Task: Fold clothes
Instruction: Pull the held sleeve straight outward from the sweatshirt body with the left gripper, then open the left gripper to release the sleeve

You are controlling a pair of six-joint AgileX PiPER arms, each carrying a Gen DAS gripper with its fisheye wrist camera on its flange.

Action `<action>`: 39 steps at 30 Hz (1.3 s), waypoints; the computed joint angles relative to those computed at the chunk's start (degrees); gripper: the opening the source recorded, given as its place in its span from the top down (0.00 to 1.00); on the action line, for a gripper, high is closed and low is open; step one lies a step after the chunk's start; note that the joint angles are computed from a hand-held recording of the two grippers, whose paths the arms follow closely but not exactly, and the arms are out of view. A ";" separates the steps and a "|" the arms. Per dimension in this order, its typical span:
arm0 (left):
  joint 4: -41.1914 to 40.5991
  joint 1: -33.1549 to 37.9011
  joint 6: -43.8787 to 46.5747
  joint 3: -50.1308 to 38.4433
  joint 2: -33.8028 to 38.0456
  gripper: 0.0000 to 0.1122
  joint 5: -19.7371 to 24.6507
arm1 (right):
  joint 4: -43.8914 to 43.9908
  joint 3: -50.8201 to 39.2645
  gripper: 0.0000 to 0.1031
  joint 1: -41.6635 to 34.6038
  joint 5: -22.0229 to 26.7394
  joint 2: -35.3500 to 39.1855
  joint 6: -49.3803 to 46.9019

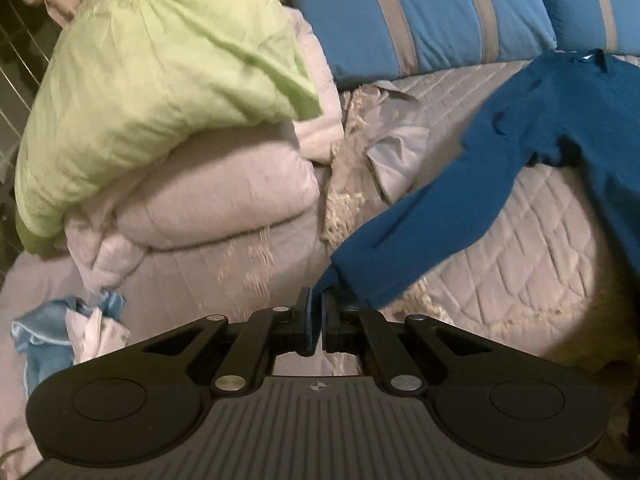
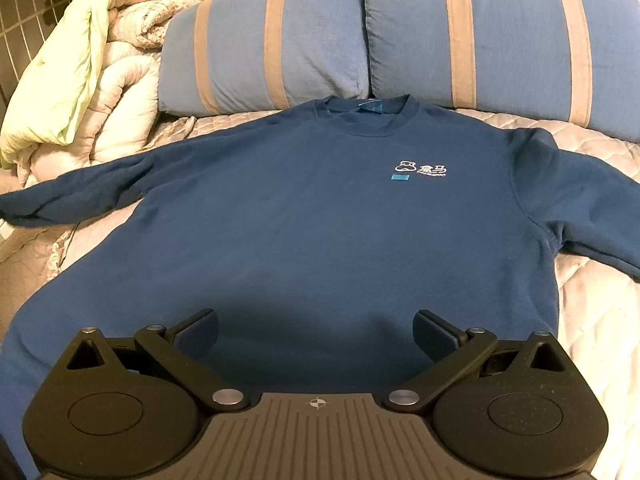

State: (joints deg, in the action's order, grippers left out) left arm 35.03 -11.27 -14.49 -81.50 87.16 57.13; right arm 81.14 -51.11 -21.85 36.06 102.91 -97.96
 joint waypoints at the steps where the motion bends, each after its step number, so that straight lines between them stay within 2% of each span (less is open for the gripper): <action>1: -2.52 1.02 1.62 0.15 0.09 0.96 -0.14 | 0.08 0.05 0.00 -0.03 0.09 -0.03 -0.03; 6: -14.78 7.01 9.18 0.75 0.98 0.96 -0.77 | 0.52 0.44 0.00 -0.07 0.13 -0.28 -0.42; 13: -17.71 14.50 8.43 -2.33 9.07 0.96 -2.32 | 0.50 0.74 0.00 0.29 -0.66 -0.80 -0.42; 17: -15.16 15.68 5.30 -6.74 14.56 0.96 -2.34 | 0.33 0.72 0.00 0.73 -1.34 -0.88 -0.04; 24: -3.11 13.89 -1.03 -16.46 24.01 0.94 -0.65 | -0.20 0.43 0.00 1.39 -2.35 -0.94 0.93; 28: 10.63 12.04 -17.53 -14.94 25.80 0.93 -2.15 | 0.36 0.65 0.00 1.56 -2.73 -1.05 0.55; 29: 13.04 11.90 -21.21 -14.92 26.02 0.89 -1.88 | 0.55 0.74 0.00 1.59 -2.84 -1.10 0.35; 33: 10.57 14.64 -31.19 -7.34 19.58 0.64 -8.92 | 0.31 0.57 0.00 1.39 -2.45 -0.80 0.55; 37: 4.74 17.12 -33.34 -0.65 13.75 0.51 -15.08 | 0.32 0.41 0.00 1.17 -2.10 -0.59 0.40; 39: -0.91 19.06 -34.37 3.89 10.46 0.45 -19.88 | 0.43 0.40 0.00 1.04 -1.94 -0.55 0.25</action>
